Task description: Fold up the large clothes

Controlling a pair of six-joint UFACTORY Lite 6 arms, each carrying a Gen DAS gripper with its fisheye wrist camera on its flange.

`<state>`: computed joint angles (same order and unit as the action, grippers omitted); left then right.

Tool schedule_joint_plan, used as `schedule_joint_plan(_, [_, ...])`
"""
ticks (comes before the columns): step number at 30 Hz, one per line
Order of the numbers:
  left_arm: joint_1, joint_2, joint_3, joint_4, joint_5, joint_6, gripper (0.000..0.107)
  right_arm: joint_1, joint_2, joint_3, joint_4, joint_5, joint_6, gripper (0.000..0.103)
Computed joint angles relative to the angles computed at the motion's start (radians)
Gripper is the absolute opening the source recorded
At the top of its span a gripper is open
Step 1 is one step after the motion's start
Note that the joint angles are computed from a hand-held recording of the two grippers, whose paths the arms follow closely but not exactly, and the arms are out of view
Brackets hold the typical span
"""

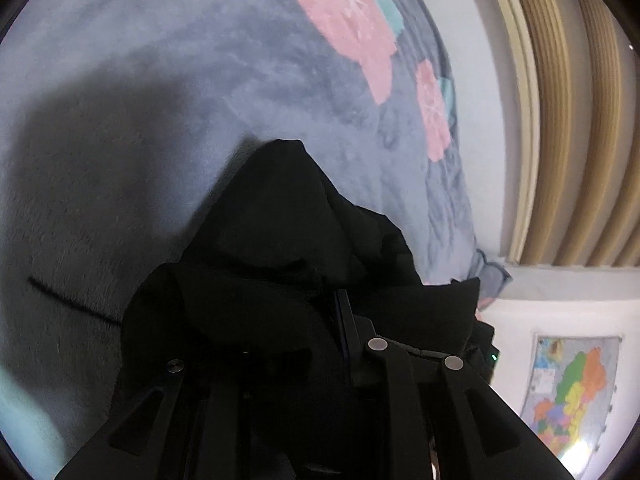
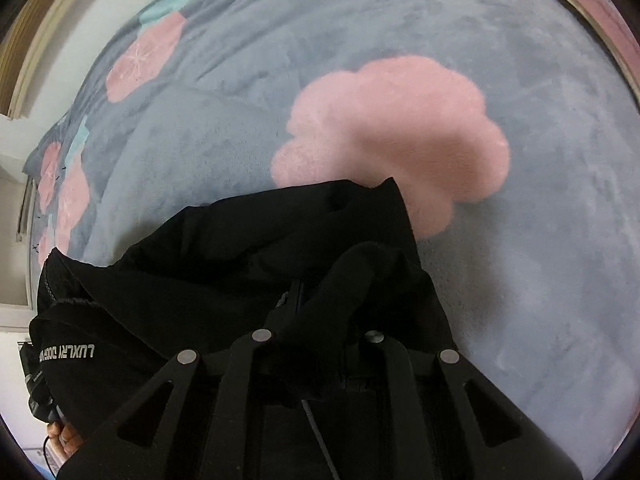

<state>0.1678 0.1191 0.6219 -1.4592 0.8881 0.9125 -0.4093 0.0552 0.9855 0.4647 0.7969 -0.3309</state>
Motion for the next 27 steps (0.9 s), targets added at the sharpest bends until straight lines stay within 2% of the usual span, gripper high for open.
schedule_joint_plan(2, [0.042,0.009,0.016,0.058,0.066,-0.015,0.022,-0.048,-0.012,-0.015,0.058,0.029,-0.075,0.015])
schedule_joint_plan(4, [0.080,-0.037,0.026,0.143,0.115,-0.073,0.030,-0.110,-0.025,-0.006,0.106,0.100,-0.129,0.018])
schedule_joint_plan(6, [0.128,-0.139,0.040,0.262,0.190,-0.147,0.048,-0.206,-0.039,0.024,0.153,0.217,-0.165,0.022])
schedule_joint_plan(8, [0.196,-0.226,0.054,0.342,0.307,-0.181,0.064,-0.299,-0.062,0.051,0.179,0.327,-0.197,0.027])
schedule_joint_plan(9, [0.242,-0.274,0.068,0.386,0.376,-0.198,0.066,-0.353,-0.078,0.067,0.193,0.389,-0.221,0.031])
schedule_joint_plan(11, [0.360,-0.362,0.104,0.461,0.518,-0.210,0.067,-0.455,-0.100,0.083,0.244,0.508,-0.275,0.041])
schedule_joint_plan(13, [0.441,-0.433,0.140,0.521,0.564,-0.233,0.070,-0.575,-0.138,0.090,0.296,0.625,-0.338,0.067])
schedule_joint_plan(15, [0.461,-0.495,0.168,0.572,0.540,-0.245,0.074,-0.624,-0.199,0.091,0.286,0.640,-0.379,0.077])
schedule_joint_plan(17, [0.407,-0.513,0.168,0.580,0.460,-0.272,0.074,-0.604,-0.236,0.095,0.230,0.596,-0.406,0.078])
schedule_joint_plan(20, [0.243,-0.441,0.168,0.564,0.267,-0.320,0.074,-0.502,-0.257,0.102,0.143,0.487,-0.395,0.078])
schedule_joint_plan(23, [0.068,-0.313,0.231,0.636,0.061,-0.398,0.074,-0.346,-0.248,0.107,0.047,0.331,-0.403,0.078])
schedule_joint_plan(25, [0.013,-0.236,0.272,0.632,0.010,-0.384,0.074,-0.285,-0.199,0.124,0.024,0.270,-0.435,0.078])
schedule_joint_plan(27, [-0.009,-0.135,0.330,0.613,0.014,-0.332,0.074,-0.240,-0.115,0.144,0.033,0.228,-0.482,0.078])
